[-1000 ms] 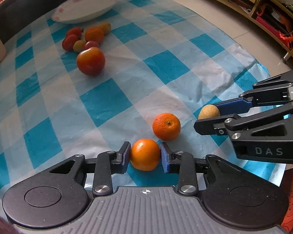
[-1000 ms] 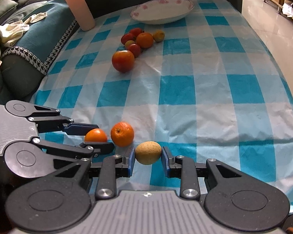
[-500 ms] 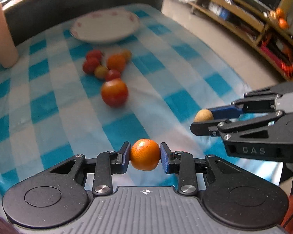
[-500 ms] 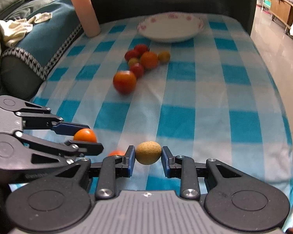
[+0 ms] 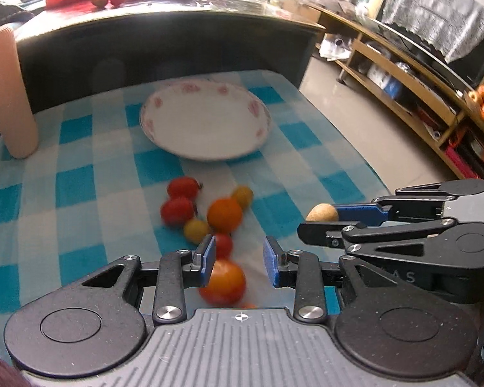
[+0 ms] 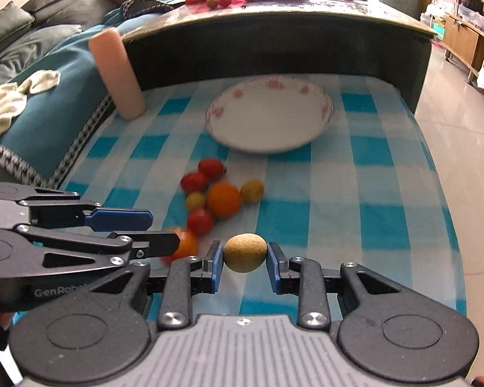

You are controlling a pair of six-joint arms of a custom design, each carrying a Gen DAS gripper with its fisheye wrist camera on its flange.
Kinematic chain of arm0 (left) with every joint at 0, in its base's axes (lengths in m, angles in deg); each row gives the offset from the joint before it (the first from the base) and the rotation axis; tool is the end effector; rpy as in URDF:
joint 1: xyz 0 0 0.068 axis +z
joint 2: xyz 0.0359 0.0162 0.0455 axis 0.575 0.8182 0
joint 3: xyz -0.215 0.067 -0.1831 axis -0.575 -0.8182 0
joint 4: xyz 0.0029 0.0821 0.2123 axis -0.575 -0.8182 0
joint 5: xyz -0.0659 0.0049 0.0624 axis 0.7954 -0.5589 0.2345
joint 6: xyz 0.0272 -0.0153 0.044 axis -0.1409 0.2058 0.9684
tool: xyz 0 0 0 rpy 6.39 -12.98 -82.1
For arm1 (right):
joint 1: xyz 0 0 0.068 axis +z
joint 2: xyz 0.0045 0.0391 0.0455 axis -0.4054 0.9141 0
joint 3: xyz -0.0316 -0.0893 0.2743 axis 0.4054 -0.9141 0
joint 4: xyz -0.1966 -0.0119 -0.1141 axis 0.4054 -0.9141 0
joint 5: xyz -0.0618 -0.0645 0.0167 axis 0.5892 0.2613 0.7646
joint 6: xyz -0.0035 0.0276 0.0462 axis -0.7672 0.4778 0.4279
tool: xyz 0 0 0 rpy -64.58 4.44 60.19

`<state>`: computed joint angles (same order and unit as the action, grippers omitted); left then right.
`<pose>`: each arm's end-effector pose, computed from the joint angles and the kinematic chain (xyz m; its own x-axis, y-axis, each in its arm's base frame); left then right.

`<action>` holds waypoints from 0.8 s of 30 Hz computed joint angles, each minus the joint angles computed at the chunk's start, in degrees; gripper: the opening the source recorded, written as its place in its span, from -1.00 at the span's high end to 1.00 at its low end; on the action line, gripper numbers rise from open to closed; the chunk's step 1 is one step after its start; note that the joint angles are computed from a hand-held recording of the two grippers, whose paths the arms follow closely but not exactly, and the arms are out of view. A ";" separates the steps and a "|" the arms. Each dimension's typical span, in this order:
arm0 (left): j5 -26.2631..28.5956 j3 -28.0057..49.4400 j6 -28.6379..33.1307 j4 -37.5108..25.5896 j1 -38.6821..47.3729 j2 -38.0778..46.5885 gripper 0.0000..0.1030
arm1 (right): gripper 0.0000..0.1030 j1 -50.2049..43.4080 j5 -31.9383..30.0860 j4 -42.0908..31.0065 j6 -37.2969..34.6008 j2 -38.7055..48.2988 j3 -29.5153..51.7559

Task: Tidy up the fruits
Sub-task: 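Carry the orange in the left tool and brown fruit in the right tool to the white plate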

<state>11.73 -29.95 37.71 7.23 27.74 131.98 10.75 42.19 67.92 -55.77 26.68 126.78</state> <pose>0.2023 -0.0303 0.1223 -0.7925 -0.0365 -0.6088 0.0910 0.9800 -0.1772 0.2420 0.1720 0.1398 -0.7190 -0.3517 -0.5994 -0.5374 0.8283 0.1587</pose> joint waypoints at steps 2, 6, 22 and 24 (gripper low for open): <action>1.10 0.48 0.25 0.18 1.51 1.49 0.23 | 0.17 -0.47 0.02 -0.23 -0.48 1.21 2.26; 2.87 -1.75 1.13 -0.59 2.24 2.22 0.20 | 0.17 -1.69 -0.81 -0.52 -0.29 2.41 4.02; -1.68 -7.59 -2.09 3.62 -12.56 8.43 -0.01 | 0.17 -1.53 -2.27 -1.32 -1.72 1.74 1.38; -2.71 -7.90 -1.98 3.66 -13.27 8.25 0.02 | 0.17 -1.43 -2.10 -1.48 -1.81 2.02 1.56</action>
<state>9.01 -37.85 35.73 10.89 14.47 140.24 9.33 40.09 66.44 -57.58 28.69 128.35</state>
